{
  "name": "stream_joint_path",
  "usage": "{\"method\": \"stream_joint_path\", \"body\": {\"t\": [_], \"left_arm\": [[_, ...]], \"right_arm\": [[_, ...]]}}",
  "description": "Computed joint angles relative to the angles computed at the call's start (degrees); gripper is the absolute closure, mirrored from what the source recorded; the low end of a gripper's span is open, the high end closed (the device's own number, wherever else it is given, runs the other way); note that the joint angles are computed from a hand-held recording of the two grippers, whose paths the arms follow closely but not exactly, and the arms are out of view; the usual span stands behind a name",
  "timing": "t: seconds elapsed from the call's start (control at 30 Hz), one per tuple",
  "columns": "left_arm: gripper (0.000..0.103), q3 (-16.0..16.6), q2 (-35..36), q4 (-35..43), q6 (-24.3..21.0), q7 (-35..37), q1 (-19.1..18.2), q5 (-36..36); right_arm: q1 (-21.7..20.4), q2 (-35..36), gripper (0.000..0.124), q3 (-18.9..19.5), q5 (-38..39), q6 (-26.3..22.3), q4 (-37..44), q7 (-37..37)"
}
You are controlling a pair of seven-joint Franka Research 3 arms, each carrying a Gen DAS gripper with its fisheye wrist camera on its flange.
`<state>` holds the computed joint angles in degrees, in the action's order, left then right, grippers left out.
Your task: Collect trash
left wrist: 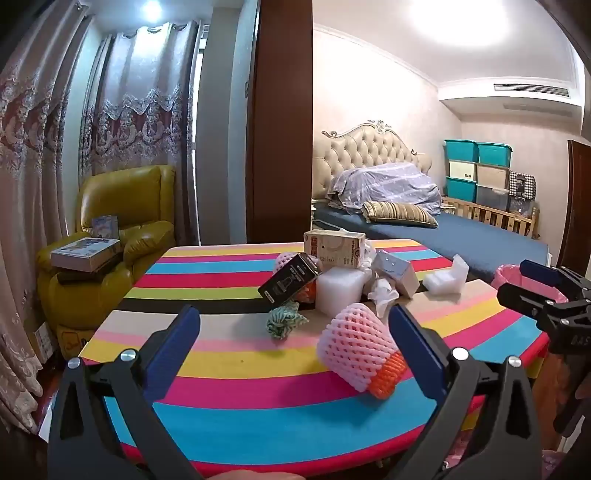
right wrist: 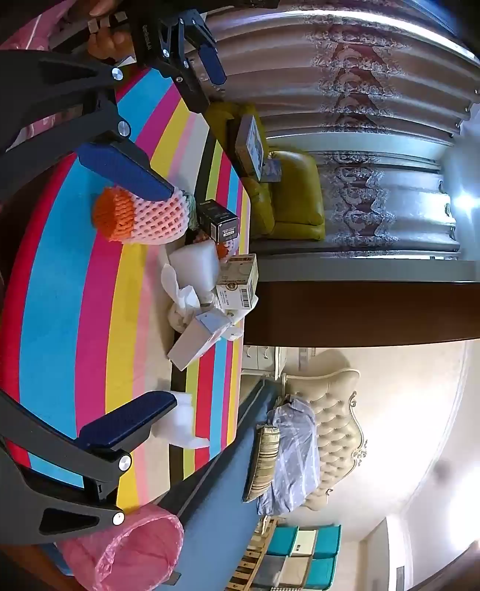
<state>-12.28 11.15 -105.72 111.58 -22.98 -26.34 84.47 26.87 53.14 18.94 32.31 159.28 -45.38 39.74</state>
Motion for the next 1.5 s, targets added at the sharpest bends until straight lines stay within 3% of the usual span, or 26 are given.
{"method": "stream_joint_path", "body": {"t": [0.27, 0.33, 1.5], "left_arm": [[0.004, 0.0, -1.6, -1.5, 3.3, -0.1, 1.3, -1.0], [0.004, 0.1, -0.9, -0.7, 3.7, 1.0, 1.6, -1.4], [0.004, 0.1, -0.4, -0.4, 3.0, 0.3, 0.7, -1.1]], "right_arm": [[0.4, 0.0, 0.028, -0.6, 0.4, -0.6, -0.2, -0.1], [1.0, 0.9, 0.028, -1.4, -1.6, -1.9, 1.9, 2.8], [0.4, 0.4, 0.028, -0.7, -0.4, -2.7, 0.6, 2.3]]}}
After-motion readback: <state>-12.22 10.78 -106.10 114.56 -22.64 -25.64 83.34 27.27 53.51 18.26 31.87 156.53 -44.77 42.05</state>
